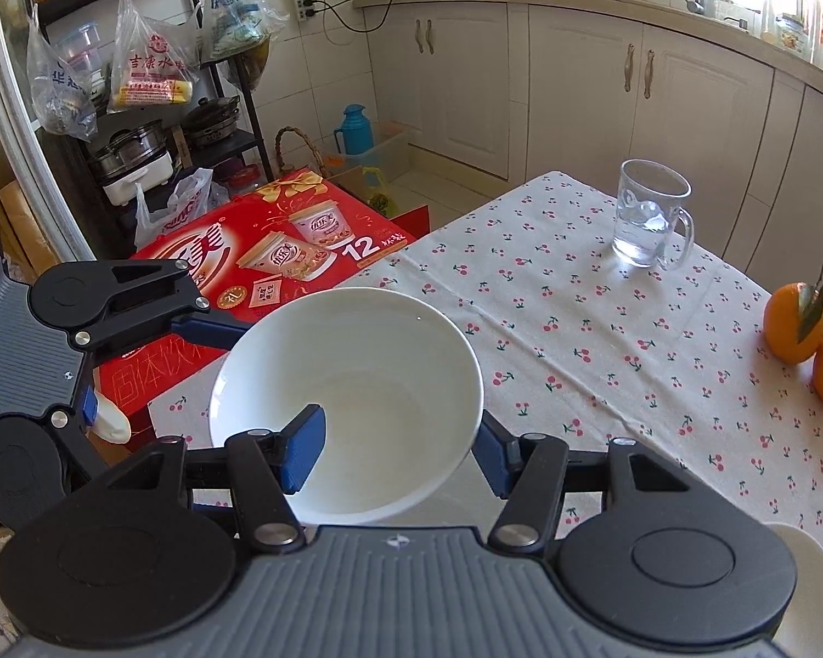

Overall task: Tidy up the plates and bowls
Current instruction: 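Lift the bowl with the right gripper and carry it over the stack, then lower the bowl onto the stacked bowls and open the right gripper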

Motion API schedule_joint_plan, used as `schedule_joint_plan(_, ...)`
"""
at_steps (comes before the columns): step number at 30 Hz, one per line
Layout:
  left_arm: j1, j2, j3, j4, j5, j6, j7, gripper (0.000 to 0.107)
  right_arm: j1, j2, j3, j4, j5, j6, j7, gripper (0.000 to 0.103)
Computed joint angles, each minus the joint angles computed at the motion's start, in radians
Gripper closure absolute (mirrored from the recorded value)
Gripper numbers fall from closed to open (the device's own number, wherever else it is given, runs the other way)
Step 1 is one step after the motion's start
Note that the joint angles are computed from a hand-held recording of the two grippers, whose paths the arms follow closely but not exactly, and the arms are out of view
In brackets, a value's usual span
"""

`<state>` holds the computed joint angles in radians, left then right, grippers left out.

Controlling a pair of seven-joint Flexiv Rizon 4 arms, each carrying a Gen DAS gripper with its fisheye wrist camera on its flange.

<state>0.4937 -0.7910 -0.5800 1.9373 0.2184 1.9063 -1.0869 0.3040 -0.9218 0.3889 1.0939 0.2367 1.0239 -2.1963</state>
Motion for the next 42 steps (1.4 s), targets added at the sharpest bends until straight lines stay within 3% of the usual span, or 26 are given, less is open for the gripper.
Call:
schedule_joint_plan(8,-0.029,-0.028,-0.013,-0.026,-0.024,-0.045,0.029,0.023,-0.035,0.030,-0.001,0.077,0.014,0.047,0.007,0.039)
schedule_joint_plan(20,-0.045,-0.038,-0.022,-0.033,-0.082,-0.085,0.088,0.023,-0.060,0.009,0.010,0.079,0.016,0.041,0.030,0.039)
schedule_joint_plan(42,0.015,-0.067,-0.102,-0.030,-0.138,-0.135,0.133,0.018,-0.056,-0.004,0.011,0.096,-0.012,0.080,0.040,0.036)
